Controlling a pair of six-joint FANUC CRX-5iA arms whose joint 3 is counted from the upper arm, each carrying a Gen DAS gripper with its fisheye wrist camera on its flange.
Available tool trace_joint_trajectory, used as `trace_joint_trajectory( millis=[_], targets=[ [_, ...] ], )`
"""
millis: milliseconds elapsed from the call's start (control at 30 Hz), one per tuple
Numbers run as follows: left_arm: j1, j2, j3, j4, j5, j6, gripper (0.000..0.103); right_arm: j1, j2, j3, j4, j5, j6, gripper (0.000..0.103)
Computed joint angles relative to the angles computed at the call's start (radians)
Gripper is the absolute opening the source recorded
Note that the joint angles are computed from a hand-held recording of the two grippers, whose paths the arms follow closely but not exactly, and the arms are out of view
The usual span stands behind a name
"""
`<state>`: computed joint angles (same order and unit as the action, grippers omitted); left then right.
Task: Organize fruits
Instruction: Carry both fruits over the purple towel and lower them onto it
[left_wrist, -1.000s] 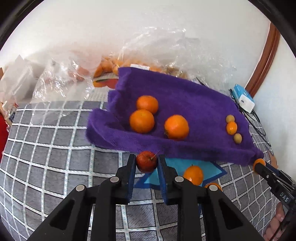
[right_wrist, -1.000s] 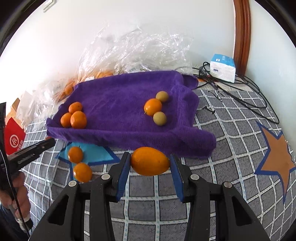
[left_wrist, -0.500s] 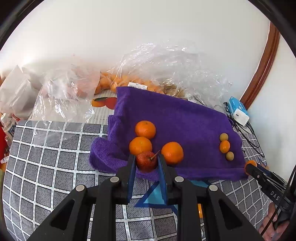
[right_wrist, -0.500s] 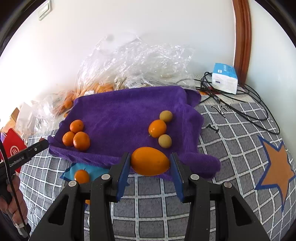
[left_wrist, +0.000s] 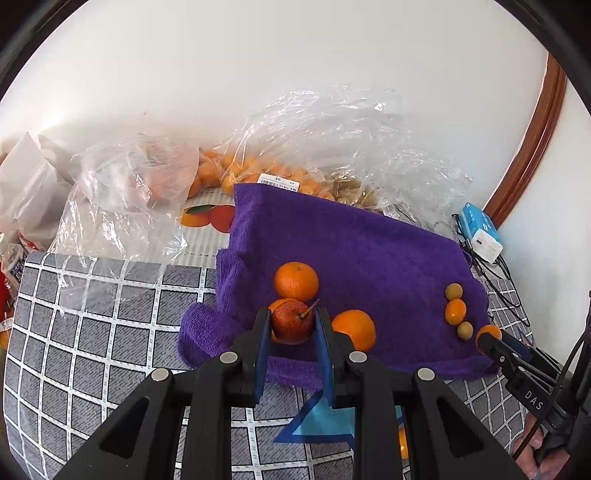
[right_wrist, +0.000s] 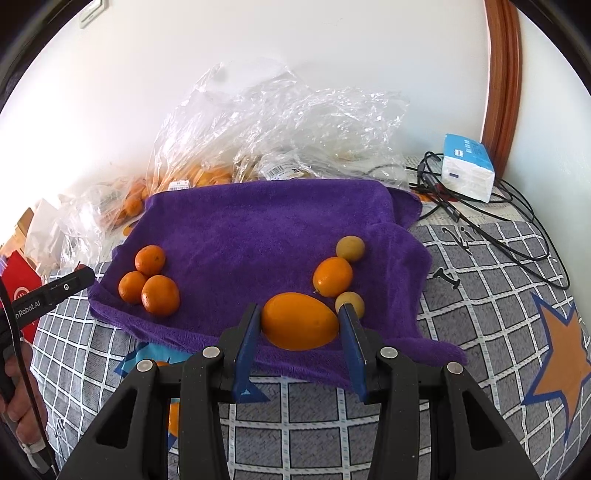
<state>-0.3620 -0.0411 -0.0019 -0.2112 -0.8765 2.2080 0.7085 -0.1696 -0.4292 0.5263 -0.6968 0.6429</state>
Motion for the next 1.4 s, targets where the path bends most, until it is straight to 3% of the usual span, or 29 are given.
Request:
trace_joint_trajectory(
  millis=[800, 1400],
  targets=[
    [0.044, 0.028, -0.015, 0.061, 0.031, -0.050, 0.022, 0.009, 0.132, 0.086, -0.077, -0.018, 0.134, 0.043],
    [0.047, 0.056, -0.008, 0.088, 0.044, -0.078, 0.022, -0.024, 0.160, 0.124, -0.176, -0.005, 0.217, 0.043]
  ],
)
